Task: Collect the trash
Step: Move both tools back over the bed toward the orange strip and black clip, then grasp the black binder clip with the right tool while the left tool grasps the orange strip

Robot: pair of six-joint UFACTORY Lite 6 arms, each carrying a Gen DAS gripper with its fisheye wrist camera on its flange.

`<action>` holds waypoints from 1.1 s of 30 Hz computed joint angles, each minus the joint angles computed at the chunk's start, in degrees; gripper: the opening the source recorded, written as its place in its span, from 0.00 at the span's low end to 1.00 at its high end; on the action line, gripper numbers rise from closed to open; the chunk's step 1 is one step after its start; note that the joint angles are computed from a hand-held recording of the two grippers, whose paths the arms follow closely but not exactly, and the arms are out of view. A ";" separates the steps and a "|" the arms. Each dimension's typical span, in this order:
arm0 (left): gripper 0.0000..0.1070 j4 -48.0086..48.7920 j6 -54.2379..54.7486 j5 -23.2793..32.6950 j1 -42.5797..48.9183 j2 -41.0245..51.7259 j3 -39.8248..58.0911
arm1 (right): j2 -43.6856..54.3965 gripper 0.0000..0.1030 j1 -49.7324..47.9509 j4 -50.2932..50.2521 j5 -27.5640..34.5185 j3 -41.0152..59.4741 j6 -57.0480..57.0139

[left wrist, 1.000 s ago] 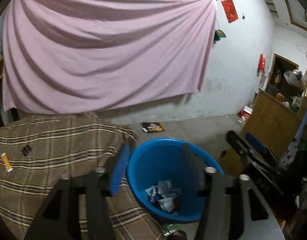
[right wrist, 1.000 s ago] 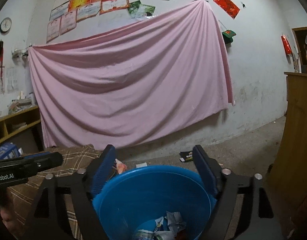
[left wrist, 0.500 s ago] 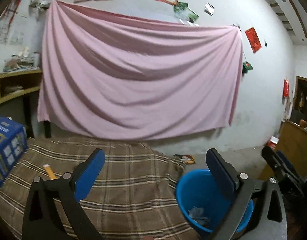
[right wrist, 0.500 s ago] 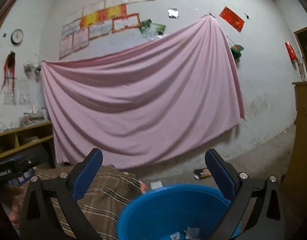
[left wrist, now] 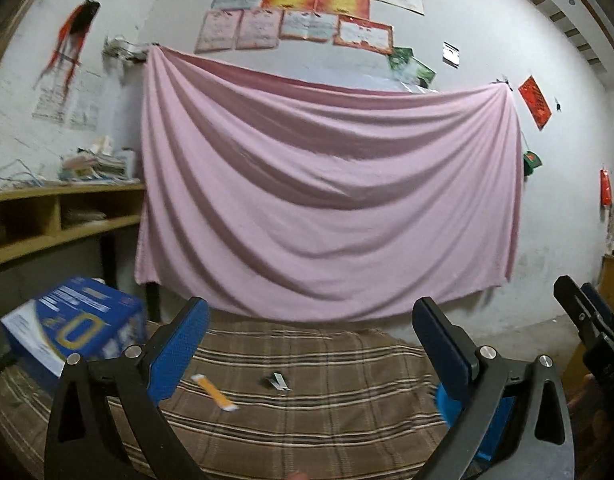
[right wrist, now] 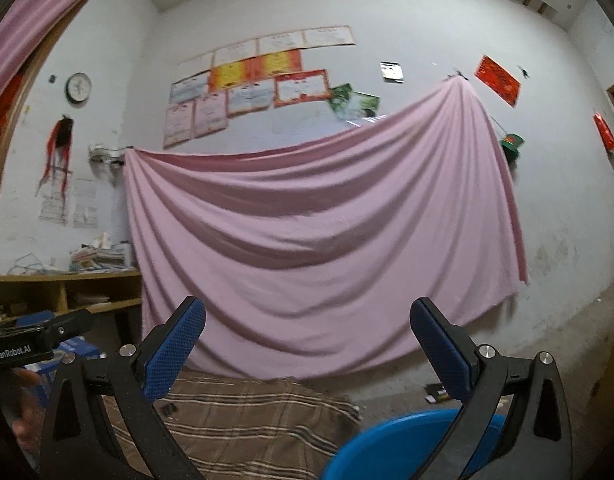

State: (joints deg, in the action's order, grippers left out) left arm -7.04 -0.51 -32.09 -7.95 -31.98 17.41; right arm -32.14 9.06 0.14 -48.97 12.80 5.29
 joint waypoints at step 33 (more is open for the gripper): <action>0.51 78.23 -71.81 14.53 24.53 59.90 42.61 | 54.88 0.82 16.78 -1.86 35.45 51.29 -5.03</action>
State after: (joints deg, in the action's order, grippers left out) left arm 71.19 -72.32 -17.56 16.59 27.92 60.02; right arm 22.73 25.83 -1.72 -13.52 64.10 0.26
